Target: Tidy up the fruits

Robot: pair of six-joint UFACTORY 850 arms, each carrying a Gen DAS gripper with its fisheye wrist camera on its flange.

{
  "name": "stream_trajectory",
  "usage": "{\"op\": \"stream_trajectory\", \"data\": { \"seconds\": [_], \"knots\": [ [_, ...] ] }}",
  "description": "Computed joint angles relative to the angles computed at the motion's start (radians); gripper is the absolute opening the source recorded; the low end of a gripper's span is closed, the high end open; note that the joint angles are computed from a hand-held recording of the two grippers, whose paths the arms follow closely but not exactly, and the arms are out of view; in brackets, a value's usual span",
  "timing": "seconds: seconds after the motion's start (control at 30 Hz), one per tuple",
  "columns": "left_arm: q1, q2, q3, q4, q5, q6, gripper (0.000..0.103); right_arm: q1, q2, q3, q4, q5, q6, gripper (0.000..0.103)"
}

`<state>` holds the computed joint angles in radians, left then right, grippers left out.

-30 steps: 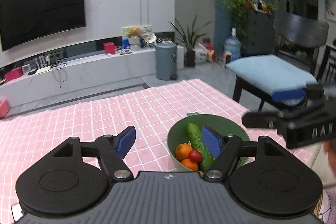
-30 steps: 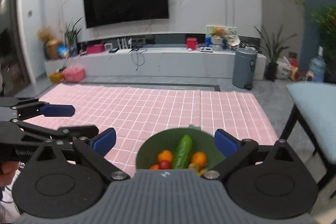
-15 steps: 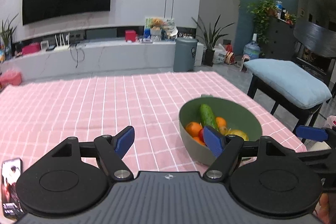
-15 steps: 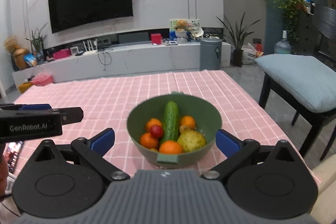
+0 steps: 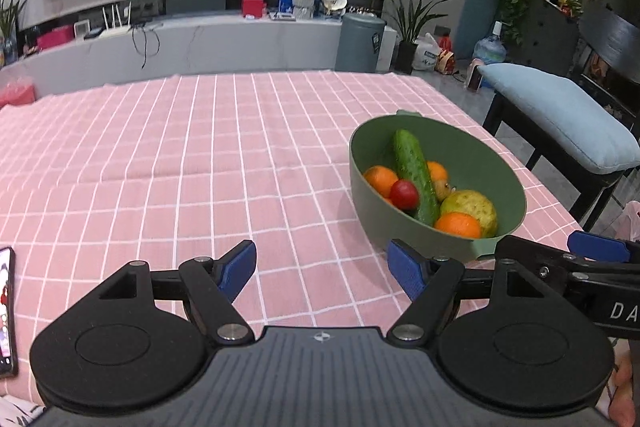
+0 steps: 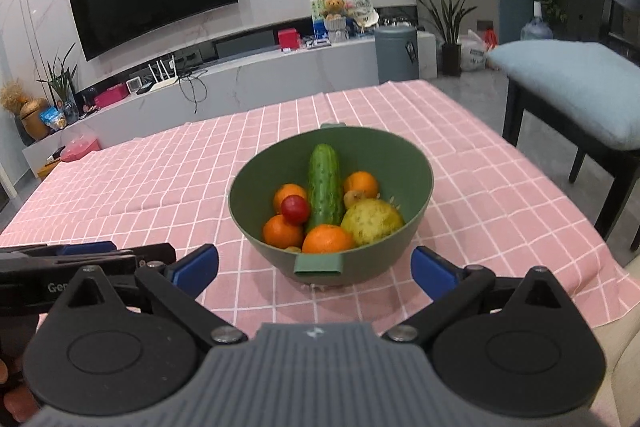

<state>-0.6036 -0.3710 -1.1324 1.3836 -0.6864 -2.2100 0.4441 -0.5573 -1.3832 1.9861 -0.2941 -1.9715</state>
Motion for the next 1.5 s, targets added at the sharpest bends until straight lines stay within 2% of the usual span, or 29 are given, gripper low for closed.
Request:
{"op": "stream_trajectory", "data": {
  "seconds": [0.07,0.4,1.5],
  "knots": [
    [0.002,0.0,0.001,-0.002,0.01,0.003,0.088,0.001,-0.005,-0.006,-0.025,0.006,0.019,0.098],
    [0.001,0.0,-0.013,-0.054,0.013,0.068,0.088,0.007,0.002,0.007,0.065,0.006,-0.089,0.098],
    [0.0,0.005,-0.014,-0.063,0.008,0.087,0.088,0.003,0.003,0.011,0.074,-0.01,-0.096,0.098]
  ]
}}
